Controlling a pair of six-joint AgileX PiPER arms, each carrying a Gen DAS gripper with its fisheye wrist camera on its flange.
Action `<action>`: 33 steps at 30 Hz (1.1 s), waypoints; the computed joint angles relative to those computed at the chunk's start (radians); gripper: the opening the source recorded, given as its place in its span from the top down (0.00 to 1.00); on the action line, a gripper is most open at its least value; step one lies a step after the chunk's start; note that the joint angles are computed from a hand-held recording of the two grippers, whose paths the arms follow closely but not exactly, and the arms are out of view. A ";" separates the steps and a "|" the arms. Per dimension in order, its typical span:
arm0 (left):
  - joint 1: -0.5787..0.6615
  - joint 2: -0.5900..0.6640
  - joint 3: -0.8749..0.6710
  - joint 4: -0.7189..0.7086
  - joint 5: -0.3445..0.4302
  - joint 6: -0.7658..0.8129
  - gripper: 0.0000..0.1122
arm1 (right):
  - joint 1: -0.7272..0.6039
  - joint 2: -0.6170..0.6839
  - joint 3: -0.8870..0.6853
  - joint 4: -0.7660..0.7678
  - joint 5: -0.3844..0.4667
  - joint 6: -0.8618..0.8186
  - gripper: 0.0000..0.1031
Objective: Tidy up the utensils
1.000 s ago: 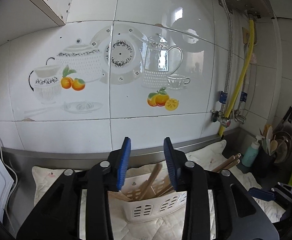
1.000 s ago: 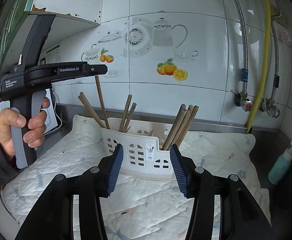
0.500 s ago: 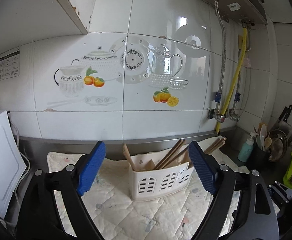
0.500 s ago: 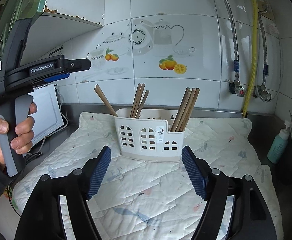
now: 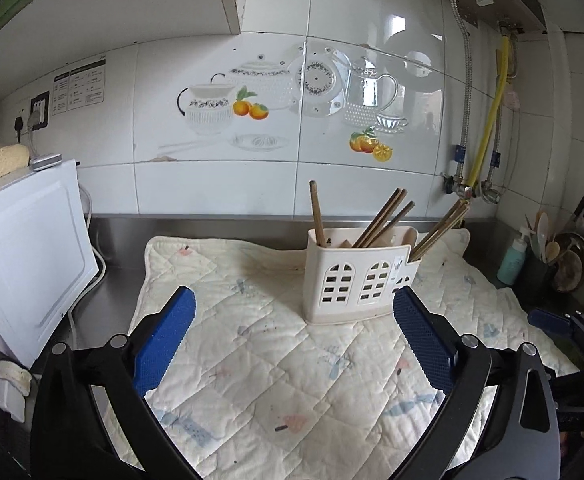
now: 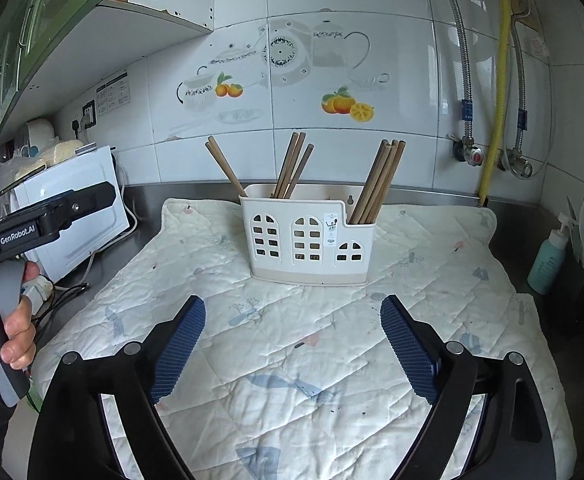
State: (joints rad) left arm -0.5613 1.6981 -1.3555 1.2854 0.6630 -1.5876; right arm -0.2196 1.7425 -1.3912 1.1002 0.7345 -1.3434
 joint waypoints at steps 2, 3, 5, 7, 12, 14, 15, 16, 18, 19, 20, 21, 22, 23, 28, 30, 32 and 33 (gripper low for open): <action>-0.017 -0.011 0.035 0.015 0.038 -0.038 0.13 | 0.000 -0.011 0.019 -0.003 -0.015 0.003 0.14; -0.025 -0.012 0.044 0.014 0.056 -0.048 0.13 | 0.001 -0.016 0.029 -0.009 -0.025 0.005 0.14; -0.036 -0.021 0.070 0.004 0.067 -0.057 0.13 | -0.004 -0.019 0.040 -0.016 -0.029 0.015 0.13; -0.047 -0.025 0.091 0.000 0.086 -0.067 0.13 | -0.011 -0.021 0.045 -0.024 -0.020 0.029 0.13; -0.075 -0.045 0.141 -0.002 0.112 -0.119 0.13 | -0.012 -0.042 0.086 -0.031 -0.057 0.017 0.12; -0.091 -0.041 0.145 -0.010 0.136 -0.123 0.13 | -0.012 -0.052 0.101 -0.029 -0.072 0.009 0.12; -0.097 -0.040 0.147 -0.015 0.144 -0.122 0.13 | -0.014 -0.053 0.106 -0.026 -0.072 0.005 0.12; -0.101 -0.037 0.144 -0.023 0.151 -0.116 0.13 | -0.017 -0.054 0.106 -0.026 -0.068 0.008 0.12; -0.107 -0.034 0.144 -0.032 0.160 -0.111 0.13 | -0.023 -0.056 0.109 -0.022 -0.059 0.009 0.12; -0.112 -0.032 0.144 -0.032 0.167 -0.110 0.13 | -0.023 -0.058 0.111 -0.021 -0.061 0.009 0.11; -0.117 -0.030 0.142 -0.035 0.175 -0.109 0.13 | -0.025 -0.061 0.115 -0.018 -0.063 0.006 0.11; -0.119 -0.028 0.141 -0.038 0.179 -0.104 0.13 | -0.027 -0.063 0.117 -0.016 -0.060 0.006 0.11; -0.122 -0.027 0.139 -0.040 0.183 -0.100 0.13 | -0.029 -0.064 0.117 -0.015 -0.058 0.005 0.11; -0.123 -0.026 0.140 -0.043 0.183 -0.098 0.13 | -0.030 -0.066 0.119 -0.014 -0.059 0.005 0.11; -0.141 -0.023 0.139 -0.040 0.205 -0.094 0.13 | -0.035 -0.070 0.124 -0.014 -0.055 0.010 0.11; -0.150 -0.022 0.142 -0.030 0.214 -0.099 0.13 | -0.035 -0.072 0.128 -0.014 -0.054 0.008 0.10; -0.152 -0.027 0.148 -0.028 0.207 -0.106 0.13 | -0.035 -0.074 0.131 -0.015 -0.055 0.006 0.10; -0.151 -0.030 0.149 -0.030 0.203 -0.105 0.13 | -0.036 -0.075 0.132 -0.015 -0.052 0.003 0.10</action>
